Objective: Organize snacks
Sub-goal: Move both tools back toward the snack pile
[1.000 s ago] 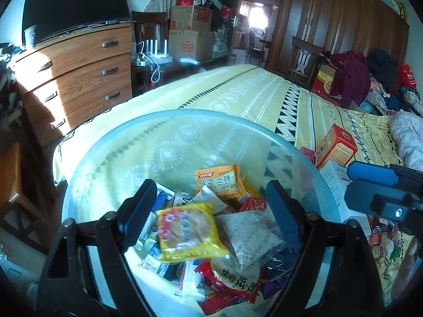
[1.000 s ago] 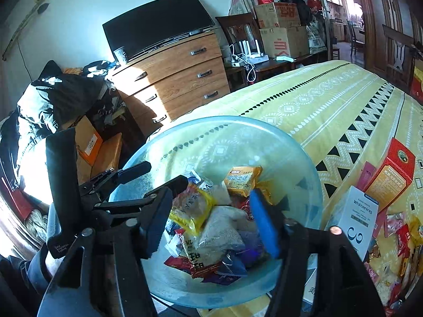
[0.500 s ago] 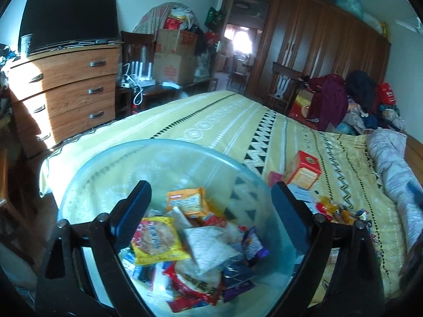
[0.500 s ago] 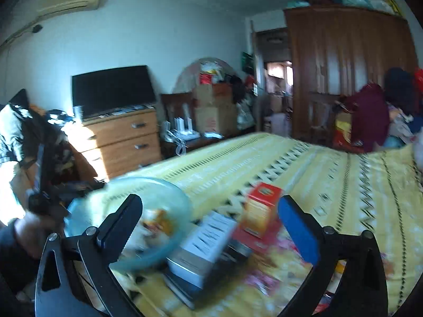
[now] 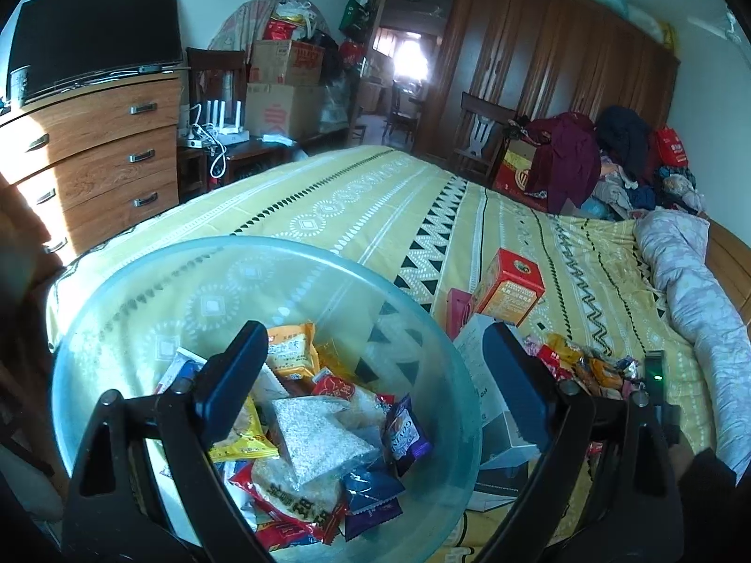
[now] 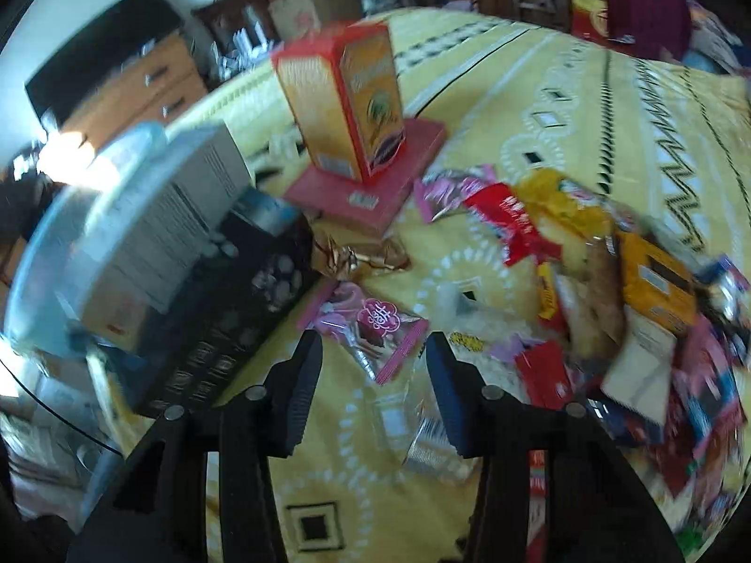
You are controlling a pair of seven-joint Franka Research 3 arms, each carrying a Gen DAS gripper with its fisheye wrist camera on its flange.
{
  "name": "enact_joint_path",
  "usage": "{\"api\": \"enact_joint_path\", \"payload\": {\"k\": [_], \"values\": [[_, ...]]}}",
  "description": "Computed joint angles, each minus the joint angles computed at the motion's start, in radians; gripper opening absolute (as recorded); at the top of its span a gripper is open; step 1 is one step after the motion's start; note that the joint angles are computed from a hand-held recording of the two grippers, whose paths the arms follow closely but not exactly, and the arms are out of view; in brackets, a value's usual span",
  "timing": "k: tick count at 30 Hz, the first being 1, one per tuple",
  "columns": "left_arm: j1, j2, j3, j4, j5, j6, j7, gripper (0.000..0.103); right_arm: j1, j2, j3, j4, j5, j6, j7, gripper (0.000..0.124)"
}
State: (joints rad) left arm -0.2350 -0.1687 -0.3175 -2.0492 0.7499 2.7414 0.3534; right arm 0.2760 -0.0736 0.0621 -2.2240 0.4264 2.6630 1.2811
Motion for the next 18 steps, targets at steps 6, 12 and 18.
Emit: {"api": "enact_joint_path", "payload": {"k": [6,12,18], "values": [[-0.021,0.037,-0.001,0.029,-0.016,-0.016,0.04,0.093,-0.004,0.105,0.001,0.091,0.105,-0.057,-0.175,0.069],[-0.041,0.057,0.006,0.045,-0.028,-0.024,0.06,0.093,-0.016,0.213,0.01,0.225,0.106,-0.12,-0.213,0.07],[-0.051,0.06,0.007,0.052,-0.038,-0.038,0.068,0.093,-0.007,0.272,0.015,0.264,-0.008,-0.061,-0.201,0.076]]}}
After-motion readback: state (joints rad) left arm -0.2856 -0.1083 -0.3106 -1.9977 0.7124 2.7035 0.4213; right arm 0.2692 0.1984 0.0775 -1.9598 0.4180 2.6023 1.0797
